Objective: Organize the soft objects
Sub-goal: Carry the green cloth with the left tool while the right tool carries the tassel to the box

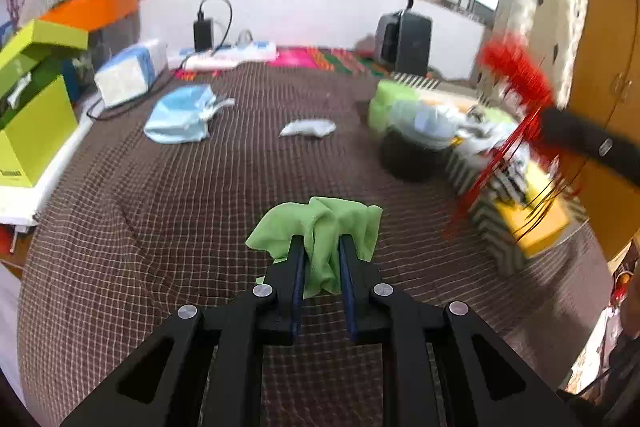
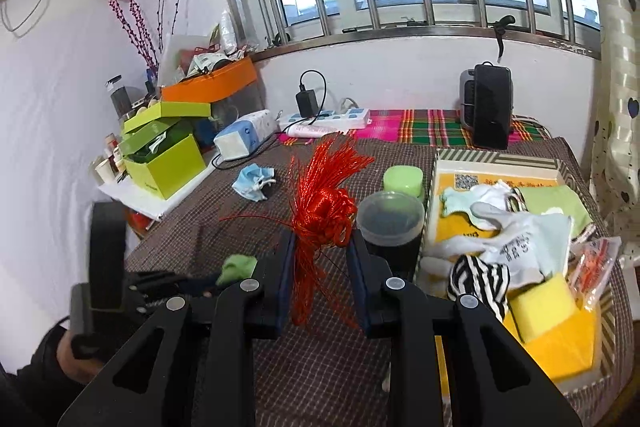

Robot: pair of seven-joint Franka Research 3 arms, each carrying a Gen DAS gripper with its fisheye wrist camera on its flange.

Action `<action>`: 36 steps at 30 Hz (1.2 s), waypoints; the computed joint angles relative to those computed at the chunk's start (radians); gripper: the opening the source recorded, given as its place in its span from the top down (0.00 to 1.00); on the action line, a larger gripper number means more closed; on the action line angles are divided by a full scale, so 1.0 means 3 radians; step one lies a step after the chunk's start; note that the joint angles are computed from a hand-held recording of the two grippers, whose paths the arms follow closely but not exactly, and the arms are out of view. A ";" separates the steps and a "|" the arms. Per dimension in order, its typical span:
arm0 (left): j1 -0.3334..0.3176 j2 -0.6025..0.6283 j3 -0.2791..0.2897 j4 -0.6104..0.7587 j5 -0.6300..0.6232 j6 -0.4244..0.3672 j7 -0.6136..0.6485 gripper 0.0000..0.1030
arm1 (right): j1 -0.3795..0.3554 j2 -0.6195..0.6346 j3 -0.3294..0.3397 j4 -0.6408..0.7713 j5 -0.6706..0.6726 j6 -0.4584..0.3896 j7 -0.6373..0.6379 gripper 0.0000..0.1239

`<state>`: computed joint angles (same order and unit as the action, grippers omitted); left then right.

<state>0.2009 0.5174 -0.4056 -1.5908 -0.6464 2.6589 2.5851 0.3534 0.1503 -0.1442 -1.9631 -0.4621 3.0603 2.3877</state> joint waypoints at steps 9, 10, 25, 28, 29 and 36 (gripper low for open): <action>0.0099 -0.0394 -0.0063 -0.0334 -0.0710 -0.0082 0.0412 0.85 | -0.0044 -0.0184 0.0083 -0.0236 -0.0297 -0.0008 0.0238 0.79; 0.0076 -0.0418 -0.0035 -0.0349 -0.0758 -0.0099 0.0439 0.85 | -0.0062 -0.0202 0.0107 -0.0258 -0.0317 -0.0017 0.0254 0.79; -0.0221 -0.0562 0.0256 -0.0399 -0.1022 -0.0277 0.0618 0.85 | -0.0324 -0.0354 0.0356 -0.0434 -0.0578 -0.0050 0.0484 0.79; -0.0246 -0.0556 0.0273 -0.0388 -0.1016 -0.0292 0.0618 0.85 | -0.0355 -0.0364 0.0379 -0.0452 -0.0579 -0.0044 0.0487 0.79; -0.0252 -0.0553 0.0275 -0.0383 -0.1012 -0.0299 0.0619 0.85 | -0.0364 -0.0368 0.0385 -0.0458 -0.0574 -0.0041 0.0481 0.79; -0.0288 -0.0543 0.0253 -0.0346 -0.1017 -0.0359 0.0670 0.85 | -0.0421 -0.0405 0.0397 -0.0488 -0.0694 -0.0046 0.0609 0.79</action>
<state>0.1145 0.3544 -0.3296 -1.6946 -0.9515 2.5512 2.7860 0.2270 0.0287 -0.0250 -2.1095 -0.6703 3.0464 2.5706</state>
